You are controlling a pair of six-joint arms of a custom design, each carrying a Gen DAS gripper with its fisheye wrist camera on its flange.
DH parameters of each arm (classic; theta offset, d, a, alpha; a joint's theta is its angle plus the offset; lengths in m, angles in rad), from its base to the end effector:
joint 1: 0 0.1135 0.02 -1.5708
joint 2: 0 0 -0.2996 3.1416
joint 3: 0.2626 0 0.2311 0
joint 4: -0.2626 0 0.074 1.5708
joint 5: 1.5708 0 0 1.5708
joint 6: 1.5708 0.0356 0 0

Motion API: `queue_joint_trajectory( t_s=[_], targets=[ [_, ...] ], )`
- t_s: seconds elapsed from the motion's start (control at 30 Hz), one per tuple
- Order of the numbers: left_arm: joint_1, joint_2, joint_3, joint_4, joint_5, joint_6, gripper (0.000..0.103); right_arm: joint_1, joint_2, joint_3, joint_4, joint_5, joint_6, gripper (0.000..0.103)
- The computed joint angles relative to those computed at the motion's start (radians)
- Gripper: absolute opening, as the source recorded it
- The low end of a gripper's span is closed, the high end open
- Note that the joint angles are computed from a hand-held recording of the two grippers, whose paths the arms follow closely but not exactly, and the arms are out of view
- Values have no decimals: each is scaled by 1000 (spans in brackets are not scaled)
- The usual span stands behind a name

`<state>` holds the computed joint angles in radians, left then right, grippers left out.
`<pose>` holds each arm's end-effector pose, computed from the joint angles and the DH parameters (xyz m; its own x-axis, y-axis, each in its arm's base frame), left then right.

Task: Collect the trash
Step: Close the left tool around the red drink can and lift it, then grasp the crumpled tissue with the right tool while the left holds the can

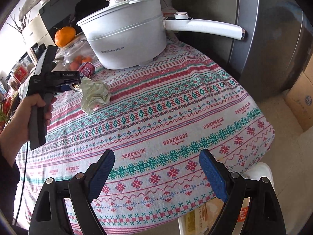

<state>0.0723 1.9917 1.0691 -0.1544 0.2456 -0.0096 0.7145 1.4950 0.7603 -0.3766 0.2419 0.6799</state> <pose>0.3761 0.0186 0.1497 -0.8786 -0.0730 -0.4719 0.0365 0.9751 -0.2186 0.1954 0.1582 0.2098 -0.8760 0.0482 -0.4799 -0.0066 0.9937 0.1119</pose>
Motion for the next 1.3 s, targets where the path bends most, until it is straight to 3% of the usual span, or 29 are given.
queue_joint_trajectory(
  t_s=[0.2,0.5,0.8,0.93,1.1,1.13,1.3],
  targets=[
    [90,-144,-150,31,86,86,54,28,48,40,22,17,-4,90],
    [264,-326,-302,-43,147,311,54,58,282,206,228,-27,-109,90],
    [374,-346,-299,-129,190,431,54,75,592,492,252,-6,-138,88],
    [394,-336,-290,-135,200,444,54,79,677,604,179,20,-138,63],
    [403,-331,-294,-129,196,447,54,84,695,628,166,34,-172,37],
    [403,-334,-295,-129,195,446,54,86,695,633,156,34,-179,28],
    [403,-383,-302,-143,197,424,54,108,641,598,121,43,-187,19]
  ],
)
